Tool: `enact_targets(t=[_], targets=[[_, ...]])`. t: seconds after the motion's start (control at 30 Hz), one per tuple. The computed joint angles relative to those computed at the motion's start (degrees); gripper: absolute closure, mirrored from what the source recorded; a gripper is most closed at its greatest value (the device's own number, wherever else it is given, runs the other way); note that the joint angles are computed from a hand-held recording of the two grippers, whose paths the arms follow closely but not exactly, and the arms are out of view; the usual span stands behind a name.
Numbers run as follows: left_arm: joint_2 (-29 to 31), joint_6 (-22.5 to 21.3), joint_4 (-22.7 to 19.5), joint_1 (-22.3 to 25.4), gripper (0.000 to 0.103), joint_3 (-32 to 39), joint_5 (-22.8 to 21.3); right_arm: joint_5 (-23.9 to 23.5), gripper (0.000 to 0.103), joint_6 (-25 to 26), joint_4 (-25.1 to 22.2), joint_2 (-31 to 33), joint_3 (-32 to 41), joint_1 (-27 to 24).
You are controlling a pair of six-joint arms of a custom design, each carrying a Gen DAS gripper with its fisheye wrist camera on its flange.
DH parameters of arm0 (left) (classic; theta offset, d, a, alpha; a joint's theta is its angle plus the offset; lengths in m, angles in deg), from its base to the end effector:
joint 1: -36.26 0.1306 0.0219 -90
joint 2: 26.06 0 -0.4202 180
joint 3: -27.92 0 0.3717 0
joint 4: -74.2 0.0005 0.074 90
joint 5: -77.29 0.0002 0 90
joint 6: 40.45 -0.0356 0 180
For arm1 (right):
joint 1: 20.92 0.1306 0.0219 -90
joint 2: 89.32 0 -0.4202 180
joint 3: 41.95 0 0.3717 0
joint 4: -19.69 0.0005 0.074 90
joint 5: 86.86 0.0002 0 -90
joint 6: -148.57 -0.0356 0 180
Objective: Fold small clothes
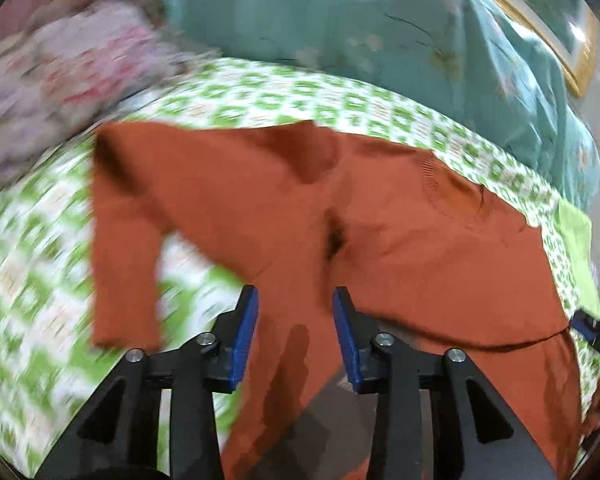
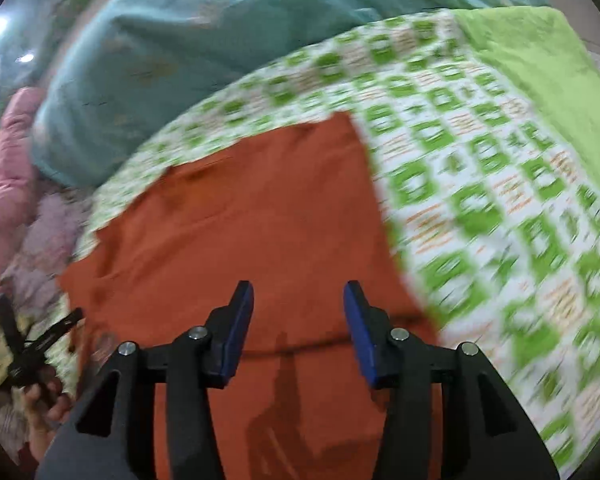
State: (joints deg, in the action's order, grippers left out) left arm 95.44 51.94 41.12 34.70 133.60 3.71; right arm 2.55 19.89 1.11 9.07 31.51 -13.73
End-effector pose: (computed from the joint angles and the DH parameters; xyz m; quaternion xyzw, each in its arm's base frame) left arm 0.6695 -0.0288 0.3059 0.0434 0.9271 -0.1456 0.3426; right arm 0.4957 0.0624 0.3140 0.2474 0.8849 0.1581 0.3616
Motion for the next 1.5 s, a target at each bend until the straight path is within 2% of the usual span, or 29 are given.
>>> enact_targets(t=[0.07,0.13,0.2,0.27,0.37,0.4,0.43,0.47,0.53,0.67,0.87,0.97,1.13,1.27,1.33,1.5], targets=[[-1.5,2.1,0.2,1.8,0.060,-2.3,0.0,-1.8,0.055,-0.6,1.0,-0.6,-1.0,2.0],[-2.8,4.2,1.2,3.6,0.058,-4.1,-1.9,-2.7,0.055,-0.7,1.0,-0.3,-0.8,4.0],[-3.0,5.1,1.7,5.1,0.047,-4.4,-3.3,-3.3,0.055,-1.1,1.6,0.2,-0.7,5.4],[-1.8,4.7,-0.3,5.8,0.043,-2.6,-4.1,-4.0,0.055,-1.4,1.7,1.0,-0.2,6.7],[1.0,3.4,-3.7,6.2,0.039,1.0,-2.8,-5.0,0.055,-1.4,1.3,2.0,0.8,8.2],[2.1,3.2,-4.6,6.0,0.040,2.1,-3.0,-5.1,0.055,-1.3,1.1,2.3,1.1,8.4],[3.3,3.0,-5.8,6.0,0.046,3.5,-2.8,-5.1,0.055,-1.2,0.9,2.5,1.4,8.7],[4.4,2.9,-6.8,6.0,0.065,4.8,-2.7,-5.2,0.055,-1.1,0.7,2.7,1.6,9.0],[5.7,3.0,-7.2,6.3,0.082,6.3,-2.0,-5.4,0.055,-1.0,0.5,2.8,1.7,9.2],[4.0,2.1,-3.8,6.2,0.088,4.7,-4.0,-4.8,0.055,-1.2,0.3,2.3,1.1,9.2],[-4.0,0.4,4.2,4.5,0.089,-0.2,-2.8,-4.7,0.055,-2.0,1.5,1.0,-0.4,8.9],[-7.6,-0.7,7.6,1.6,0.090,-1.0,0.6,-4.3,0.055,-2.1,2.7,-0.1,-1.4,8.9],[-8.9,-4.6,8.4,-5.8,0.090,0.9,5.7,-0.9,0.055,-3.7,4.6,-3.7,-4.3,8.1],[-7.0,-8.3,6.9,-12.8,0.090,2.6,7.8,3.0,0.055,-5.8,5.8,-7.9,-7.8,6.2],[-4.2,-9.5,3.8,-16.1,0.090,4.9,8.6,4.0,0.055,-6.6,6.1,-9.7,-9.5,5.1],[3.3,-11.3,-1.5,-21.6,0.090,10.0,6.2,5.8,0.055,-8.7,5.3,-13.9,-13.5,2.3]])
